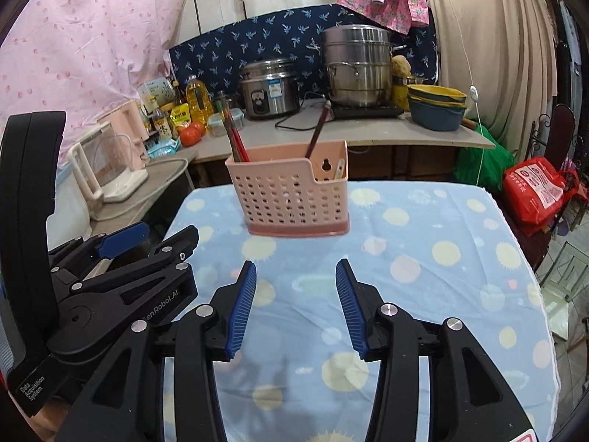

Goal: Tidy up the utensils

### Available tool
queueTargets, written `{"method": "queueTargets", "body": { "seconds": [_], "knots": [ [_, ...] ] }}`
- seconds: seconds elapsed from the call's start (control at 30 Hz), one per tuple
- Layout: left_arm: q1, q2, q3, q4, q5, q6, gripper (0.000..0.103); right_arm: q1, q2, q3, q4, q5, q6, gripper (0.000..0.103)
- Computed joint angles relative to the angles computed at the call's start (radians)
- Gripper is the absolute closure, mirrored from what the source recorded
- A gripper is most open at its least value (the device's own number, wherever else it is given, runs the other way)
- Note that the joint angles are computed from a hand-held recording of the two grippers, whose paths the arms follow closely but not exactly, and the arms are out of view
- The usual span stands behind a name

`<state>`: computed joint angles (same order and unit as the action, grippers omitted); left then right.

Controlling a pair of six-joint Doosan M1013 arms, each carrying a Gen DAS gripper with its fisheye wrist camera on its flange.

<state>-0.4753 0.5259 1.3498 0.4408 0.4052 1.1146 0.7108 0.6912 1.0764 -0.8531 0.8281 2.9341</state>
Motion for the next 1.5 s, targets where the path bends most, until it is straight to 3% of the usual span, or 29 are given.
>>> {"method": "queueTargets", "body": {
  "seconds": [0.13, 0.23, 0.57, 1.5],
  "knots": [
    [-0.006, -0.005, 0.017, 0.019, 0.022, -0.020, 0.041, 0.011, 0.003, 0.005, 0.000, 0.042, -0.012, 0.057],
    [-0.007, -0.012, 0.033, 0.009, 0.023, -0.016, 0.038, 0.013, 0.003, 0.007, 0.010, 0.059, -0.023, 0.056],
    [-0.010, -0.020, 0.056, 0.051, 0.041, -0.067, 0.022, 0.014, -0.001, 0.022, 0.023, 0.068, -0.006, 0.055],
    [-0.012, -0.024, 0.069, 0.124, 0.053, -0.143, 0.018, 0.020, 0.012, 0.015, 0.021, 0.096, -0.008, 0.052]
  ]
}}
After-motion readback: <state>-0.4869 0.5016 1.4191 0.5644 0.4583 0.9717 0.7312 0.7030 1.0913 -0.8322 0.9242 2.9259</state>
